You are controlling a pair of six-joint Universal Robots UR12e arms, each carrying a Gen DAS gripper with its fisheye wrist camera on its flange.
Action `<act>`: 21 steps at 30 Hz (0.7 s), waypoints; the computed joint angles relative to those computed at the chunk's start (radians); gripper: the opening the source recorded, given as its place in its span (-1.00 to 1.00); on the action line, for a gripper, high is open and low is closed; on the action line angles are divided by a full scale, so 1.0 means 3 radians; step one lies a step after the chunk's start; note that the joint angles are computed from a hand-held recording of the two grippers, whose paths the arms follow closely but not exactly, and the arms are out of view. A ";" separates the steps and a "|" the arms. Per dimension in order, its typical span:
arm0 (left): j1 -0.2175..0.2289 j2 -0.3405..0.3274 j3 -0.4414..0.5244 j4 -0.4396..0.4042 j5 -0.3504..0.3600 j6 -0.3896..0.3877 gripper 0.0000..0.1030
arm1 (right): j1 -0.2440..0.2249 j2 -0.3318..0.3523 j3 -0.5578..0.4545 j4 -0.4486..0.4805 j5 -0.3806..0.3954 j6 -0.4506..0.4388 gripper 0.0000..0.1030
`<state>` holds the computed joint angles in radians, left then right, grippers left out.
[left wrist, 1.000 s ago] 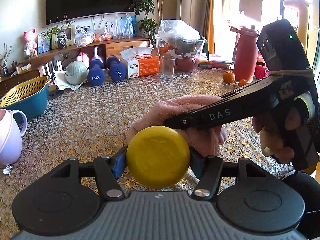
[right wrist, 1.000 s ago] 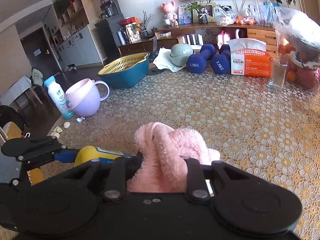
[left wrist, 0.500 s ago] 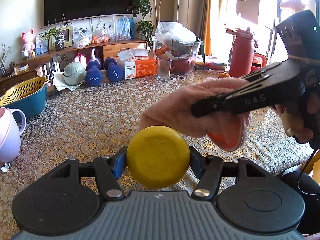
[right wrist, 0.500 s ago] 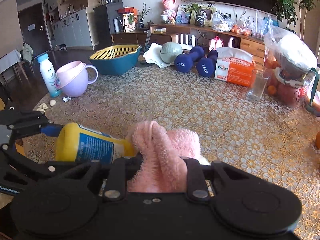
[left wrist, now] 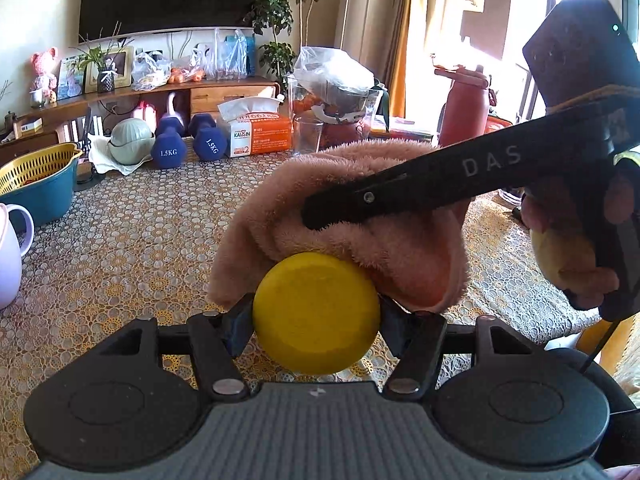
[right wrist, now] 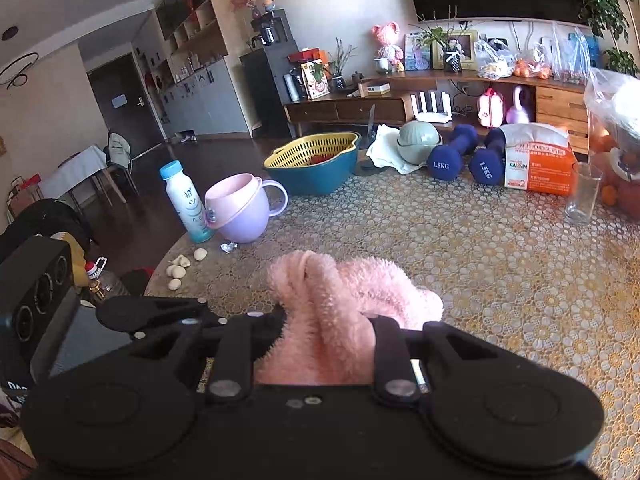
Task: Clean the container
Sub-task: 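Rub the towel around the bottle body with the right gripper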
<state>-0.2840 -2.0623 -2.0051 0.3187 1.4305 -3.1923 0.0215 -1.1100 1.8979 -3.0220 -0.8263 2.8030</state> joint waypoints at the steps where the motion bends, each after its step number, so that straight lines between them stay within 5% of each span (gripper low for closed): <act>1: 0.0008 -0.0001 0.0002 0.0000 -0.0010 -0.0023 0.22 | 0.0005 0.0023 -0.0022 0.0004 -0.0042 0.0050 -0.59; 12: 0.0098 0.0017 -0.0052 0.0062 0.0064 -0.0142 0.22 | 0.0079 0.0152 -0.0043 0.0107 -0.0688 -0.0080 -0.59; 16: 0.0126 0.0036 -0.0088 0.0066 0.0041 -0.0198 0.22 | 0.0070 0.0074 0.0040 0.0023 -0.0734 -0.0179 -0.59; 21: 0.0061 0.0032 -0.0137 0.0163 0.0155 0.0009 0.22 | 0.0004 -0.0050 0.0135 -0.0177 -0.0432 -0.0129 -0.58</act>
